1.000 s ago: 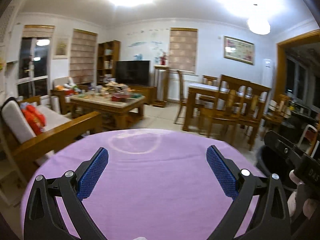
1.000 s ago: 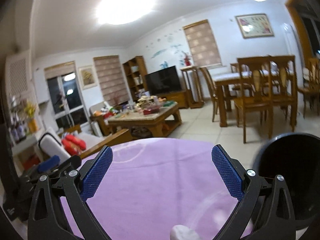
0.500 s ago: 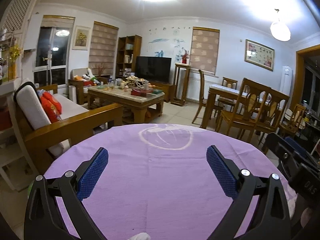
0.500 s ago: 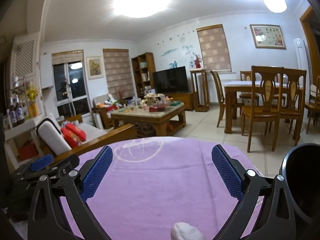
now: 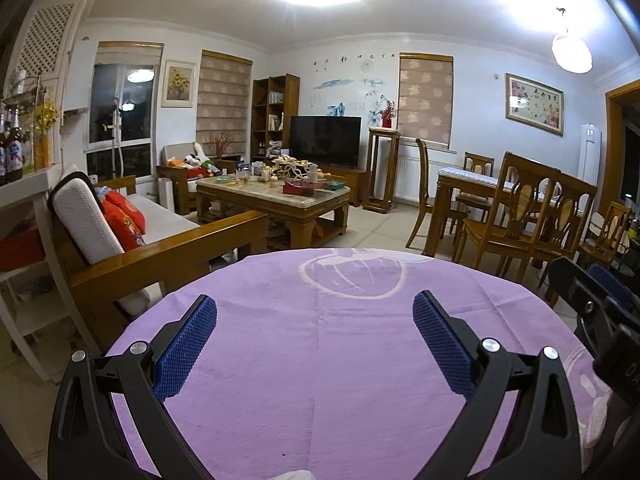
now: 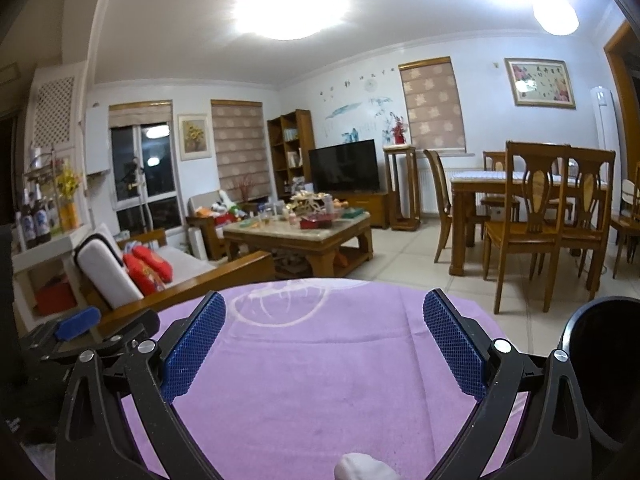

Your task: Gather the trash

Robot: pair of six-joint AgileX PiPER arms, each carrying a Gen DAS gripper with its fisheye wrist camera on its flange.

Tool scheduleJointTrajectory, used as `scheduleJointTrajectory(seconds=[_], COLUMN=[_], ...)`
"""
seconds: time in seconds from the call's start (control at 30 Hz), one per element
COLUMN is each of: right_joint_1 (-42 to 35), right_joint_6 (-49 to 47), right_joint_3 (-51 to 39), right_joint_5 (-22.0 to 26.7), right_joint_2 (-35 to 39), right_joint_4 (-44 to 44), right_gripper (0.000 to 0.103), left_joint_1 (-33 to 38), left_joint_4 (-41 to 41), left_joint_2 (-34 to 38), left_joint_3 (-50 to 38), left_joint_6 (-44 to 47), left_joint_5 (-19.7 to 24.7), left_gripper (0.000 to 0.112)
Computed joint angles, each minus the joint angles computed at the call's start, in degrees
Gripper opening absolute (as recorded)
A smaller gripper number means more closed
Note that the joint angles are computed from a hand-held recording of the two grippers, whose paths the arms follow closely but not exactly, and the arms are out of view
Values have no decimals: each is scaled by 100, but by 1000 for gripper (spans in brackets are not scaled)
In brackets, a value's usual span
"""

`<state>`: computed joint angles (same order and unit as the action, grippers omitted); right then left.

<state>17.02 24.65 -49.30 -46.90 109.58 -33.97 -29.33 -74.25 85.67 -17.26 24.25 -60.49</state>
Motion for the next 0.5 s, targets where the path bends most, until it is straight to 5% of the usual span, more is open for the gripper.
scheduleJointTrajectory(seconds=[0.5], right_joint_1=[-96], right_joint_6=[299], right_joint_3=[70], right_joint_5=[-39], right_joint_2=[-91], right_joint_4=[-177], right_gripper=[98], left_joint_1=[-44], left_joint_4=[-236], left_joint_2=[-12], left_joint_3=[-74], left_joint_6=[215], left_joint_5=[24], left_gripper=[98])
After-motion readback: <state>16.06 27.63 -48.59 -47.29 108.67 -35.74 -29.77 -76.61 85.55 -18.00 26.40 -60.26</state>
